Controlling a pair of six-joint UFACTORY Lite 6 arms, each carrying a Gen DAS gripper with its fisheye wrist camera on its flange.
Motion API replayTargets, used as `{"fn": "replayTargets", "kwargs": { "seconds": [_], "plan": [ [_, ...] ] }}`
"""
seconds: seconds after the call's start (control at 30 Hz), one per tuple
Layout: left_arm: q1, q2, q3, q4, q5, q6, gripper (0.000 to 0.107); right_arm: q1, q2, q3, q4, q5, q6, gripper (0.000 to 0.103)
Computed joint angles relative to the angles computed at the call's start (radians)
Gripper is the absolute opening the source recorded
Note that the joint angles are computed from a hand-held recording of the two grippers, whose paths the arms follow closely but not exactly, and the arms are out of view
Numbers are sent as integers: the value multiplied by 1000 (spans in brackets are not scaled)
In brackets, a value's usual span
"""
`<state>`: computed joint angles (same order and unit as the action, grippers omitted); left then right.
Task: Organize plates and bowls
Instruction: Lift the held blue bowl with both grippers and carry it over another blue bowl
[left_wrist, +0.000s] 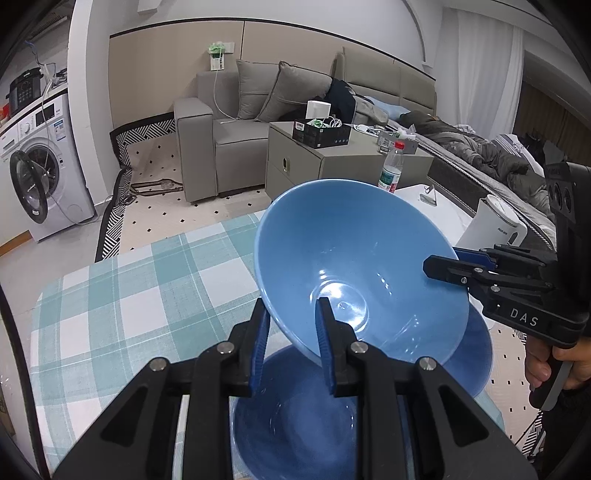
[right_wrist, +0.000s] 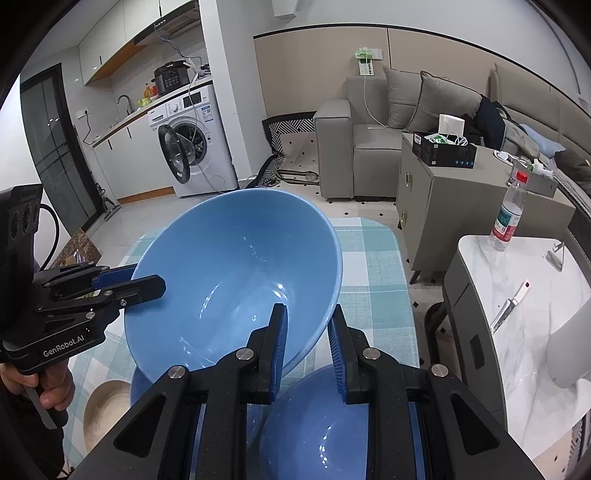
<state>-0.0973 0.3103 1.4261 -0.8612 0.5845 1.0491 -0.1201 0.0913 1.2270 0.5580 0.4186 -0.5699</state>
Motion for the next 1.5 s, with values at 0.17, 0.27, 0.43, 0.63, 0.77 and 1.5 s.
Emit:
{"fn": "replayTargets", "kwargs": {
  "seconds": [0.17,0.27,0.43,0.63,0.77,1.5],
  "plan": [
    [19,-55,-52,-3,-1,23,23,28,-45,-33,-30,-4,35,23],
    [32,-92,-91,-17,-4,50,23,44,-70,-56,-38,-5,53,23],
    [58,-149,-150,-42,9,89,23,70,-123,-106,-50,-11,82,23],
    [89,-203,-218,-69,16,135,23,106,-183,-164,-78,-23,128,23],
    [106,-232,-257,-72,21,152,23,130,-212,-196,-100,-30,161,23],
    [173,-310,-449,-122,11,269,23,235,-276,-378,-179,-109,273,24]
  ]
}}
